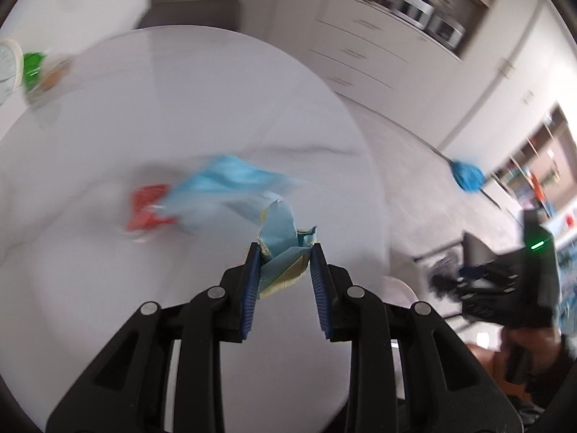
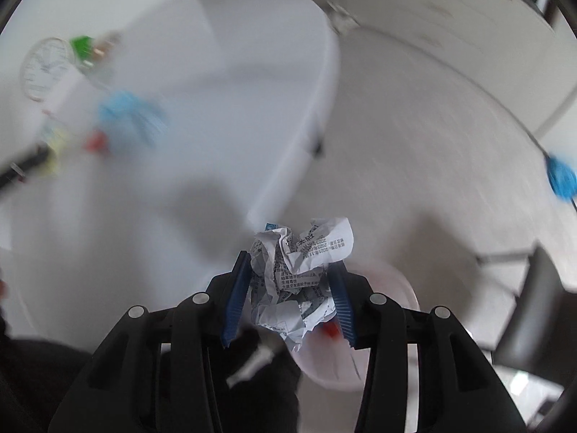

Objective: Collect trash
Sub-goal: 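Carry both items over the wastebasket and open both tools to drop them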

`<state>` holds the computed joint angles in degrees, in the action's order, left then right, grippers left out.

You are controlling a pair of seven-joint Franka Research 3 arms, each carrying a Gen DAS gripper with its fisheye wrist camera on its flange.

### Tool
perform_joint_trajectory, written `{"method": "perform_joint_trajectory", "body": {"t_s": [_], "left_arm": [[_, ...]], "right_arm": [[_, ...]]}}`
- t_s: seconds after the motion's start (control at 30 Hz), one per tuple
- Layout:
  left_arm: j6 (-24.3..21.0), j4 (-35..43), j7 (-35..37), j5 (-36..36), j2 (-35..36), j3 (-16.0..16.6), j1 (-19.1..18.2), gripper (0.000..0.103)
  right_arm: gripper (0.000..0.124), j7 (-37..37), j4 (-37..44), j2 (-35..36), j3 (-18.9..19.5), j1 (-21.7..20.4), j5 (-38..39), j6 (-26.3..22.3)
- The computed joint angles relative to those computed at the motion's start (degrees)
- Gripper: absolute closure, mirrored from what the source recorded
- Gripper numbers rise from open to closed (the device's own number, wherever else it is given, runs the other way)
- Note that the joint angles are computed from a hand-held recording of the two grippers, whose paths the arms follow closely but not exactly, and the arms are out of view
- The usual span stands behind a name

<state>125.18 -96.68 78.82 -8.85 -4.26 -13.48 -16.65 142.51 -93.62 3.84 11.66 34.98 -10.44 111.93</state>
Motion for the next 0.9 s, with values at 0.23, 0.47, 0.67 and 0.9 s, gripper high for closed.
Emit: {"method": "perform_joint_trajectory", "body": {"t_s": [0.23,0.47,0.67,0.9], "left_arm": [[-4.4,7.9,3.7,2.0,5.8,-2.9,-3.0,0.075],[-9.3,14.9,8.5,3.4,12.1,-5.6,-6.7,0.075],[-14.6,23.3,12.7,6.0,19.7,-7.7,-11.3,0.075],[-19.7,33.7,19.5,10.6,29.7,-8.8,-18.9,0.075]], "right_arm": [[0.076,1.2,-20.8,-4.7,0.2,-2.1,7.9,11.4],[0.032,2.1,-33.1,-12.1,0.5,-4.1,10.1,14.5],[0.023,10.0,-39.9,-23.6,3.3,-7.2,6.9,11.2],[0.023,14.7,-48.0,-37.8,5.8,-10.5,7.6,4.3]]}}
